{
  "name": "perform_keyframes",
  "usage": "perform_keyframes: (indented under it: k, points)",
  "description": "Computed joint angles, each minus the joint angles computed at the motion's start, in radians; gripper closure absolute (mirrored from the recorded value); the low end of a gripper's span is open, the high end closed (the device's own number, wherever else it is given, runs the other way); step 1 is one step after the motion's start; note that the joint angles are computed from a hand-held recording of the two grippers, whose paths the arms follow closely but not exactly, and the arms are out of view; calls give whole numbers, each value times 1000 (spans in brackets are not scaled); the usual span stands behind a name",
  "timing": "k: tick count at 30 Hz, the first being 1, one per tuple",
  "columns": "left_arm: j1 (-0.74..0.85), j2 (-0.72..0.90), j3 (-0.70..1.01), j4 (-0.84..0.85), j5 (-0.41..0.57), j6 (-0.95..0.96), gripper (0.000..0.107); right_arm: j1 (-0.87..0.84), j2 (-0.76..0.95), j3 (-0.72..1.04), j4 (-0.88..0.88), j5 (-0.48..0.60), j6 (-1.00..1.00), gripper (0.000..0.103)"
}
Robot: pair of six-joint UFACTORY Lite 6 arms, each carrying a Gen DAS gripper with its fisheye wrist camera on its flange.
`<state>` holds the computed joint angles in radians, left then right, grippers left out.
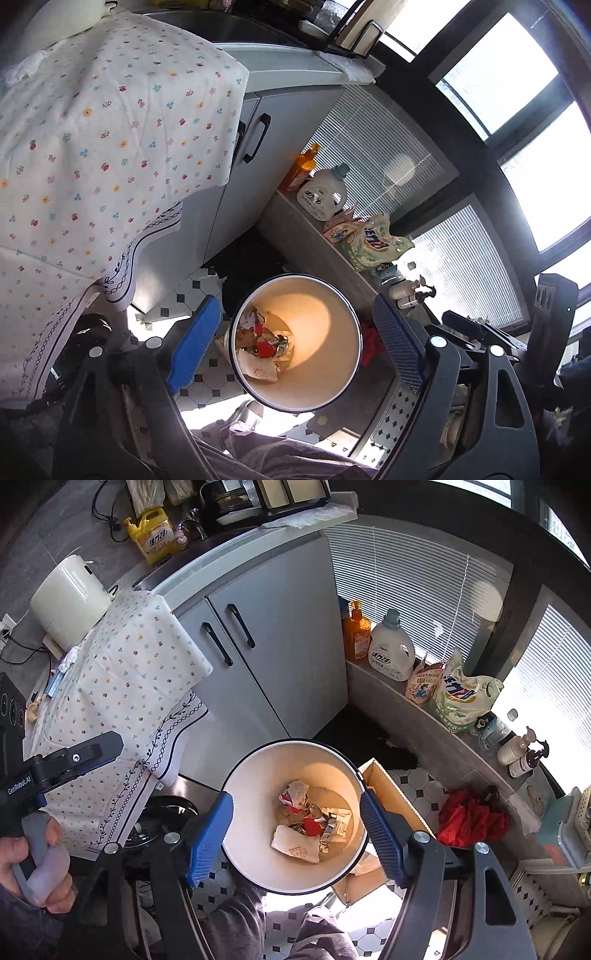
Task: Collect trash
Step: 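Move both tools back to the trash on the dotted cloth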
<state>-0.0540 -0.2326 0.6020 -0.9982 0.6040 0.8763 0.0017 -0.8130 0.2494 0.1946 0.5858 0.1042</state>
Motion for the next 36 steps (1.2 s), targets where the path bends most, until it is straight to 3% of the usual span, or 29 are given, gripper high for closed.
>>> perform_keyframes:
  k: [7,13,18,23,36]
  points:
    - [373,-71,58,83,157,73,15,337,245,187,-245,-140,424,22]
    - [663,-12,183,96,279,180,13,523,459,401,-417,-183,668,19]
    - [853,71,302,78,338,254,11,599,613,593,-376,-197,684,17]
    - [991,200,451,66,380,306,11,690,767,811,-476,-171,792,9]
    - [1184,591,897,94,446,297,11,831,1279,1441,-460,-67,789,8]
